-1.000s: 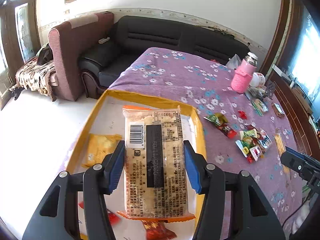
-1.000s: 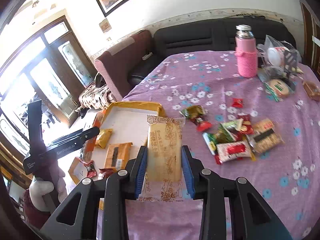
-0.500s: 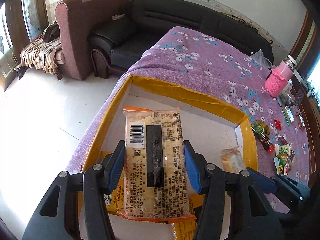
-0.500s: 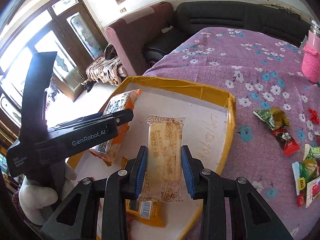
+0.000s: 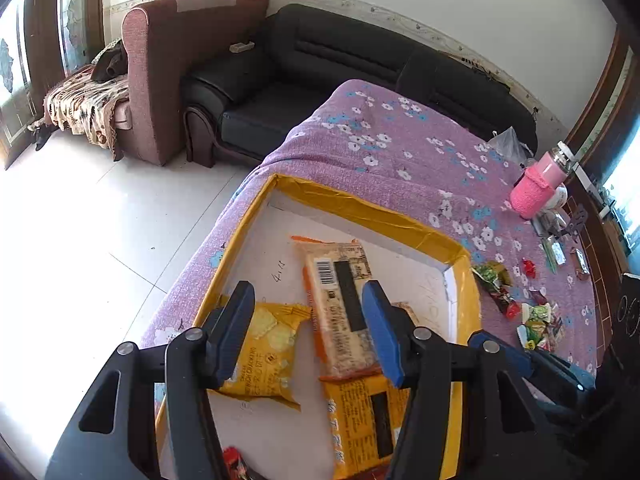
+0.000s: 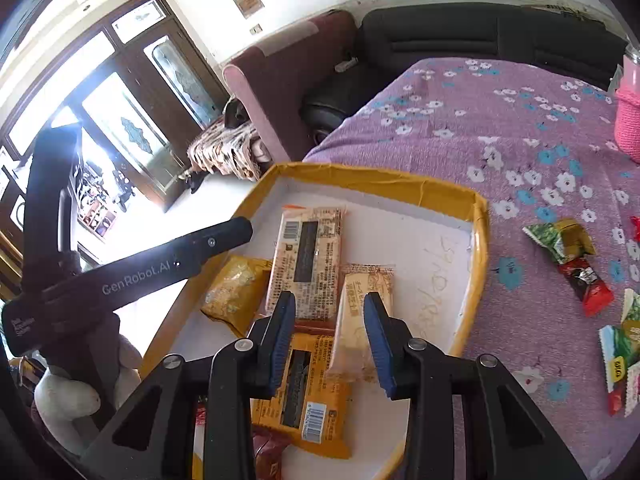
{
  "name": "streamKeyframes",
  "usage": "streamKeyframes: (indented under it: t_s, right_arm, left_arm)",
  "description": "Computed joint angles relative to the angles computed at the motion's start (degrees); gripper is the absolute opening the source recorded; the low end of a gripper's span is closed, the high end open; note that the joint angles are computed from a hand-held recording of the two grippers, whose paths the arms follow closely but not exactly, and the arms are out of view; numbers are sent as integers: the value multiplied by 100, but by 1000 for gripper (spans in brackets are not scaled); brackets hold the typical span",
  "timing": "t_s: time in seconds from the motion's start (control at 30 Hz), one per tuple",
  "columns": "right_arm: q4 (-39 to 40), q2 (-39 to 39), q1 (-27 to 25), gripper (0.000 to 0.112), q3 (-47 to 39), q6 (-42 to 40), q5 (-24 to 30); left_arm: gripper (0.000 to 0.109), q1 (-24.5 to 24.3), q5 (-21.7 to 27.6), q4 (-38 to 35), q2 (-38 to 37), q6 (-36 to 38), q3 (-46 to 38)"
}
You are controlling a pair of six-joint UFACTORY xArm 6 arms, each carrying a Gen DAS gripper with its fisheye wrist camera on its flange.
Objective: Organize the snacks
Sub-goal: 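Carry both biscuit packs into the yellow tray and open both grippers, then move the left gripper to the green snack pack while the right approaches the red-white packet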
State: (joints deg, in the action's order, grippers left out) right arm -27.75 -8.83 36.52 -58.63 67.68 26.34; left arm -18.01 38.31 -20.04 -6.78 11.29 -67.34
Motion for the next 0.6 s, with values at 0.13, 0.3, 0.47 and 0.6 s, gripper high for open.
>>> streamKeyframes:
  t_s: [0.13, 0.3, 0.47, 0.6]
  right_arm:
    - [-515, -1146, -78, 39, 714, 594, 178]
    - [-1013, -3330, -134, 43, 1958, 1262, 1288]
    - [-939, -5544, -139, 45, 3097, 1536, 2936]
    - [-454, -6547, -532, 46, 3738, 1351, 3178]
  left_arm:
    - [60, -151, 4, -680, -732, 427, 425]
    - [68, -674, -35, -1030, -1341, 644, 855]
    - [70, -1419, 144, -878, -1212, 367, 958]
    - [70, -1904, 464, -1039, -787, 207, 734]
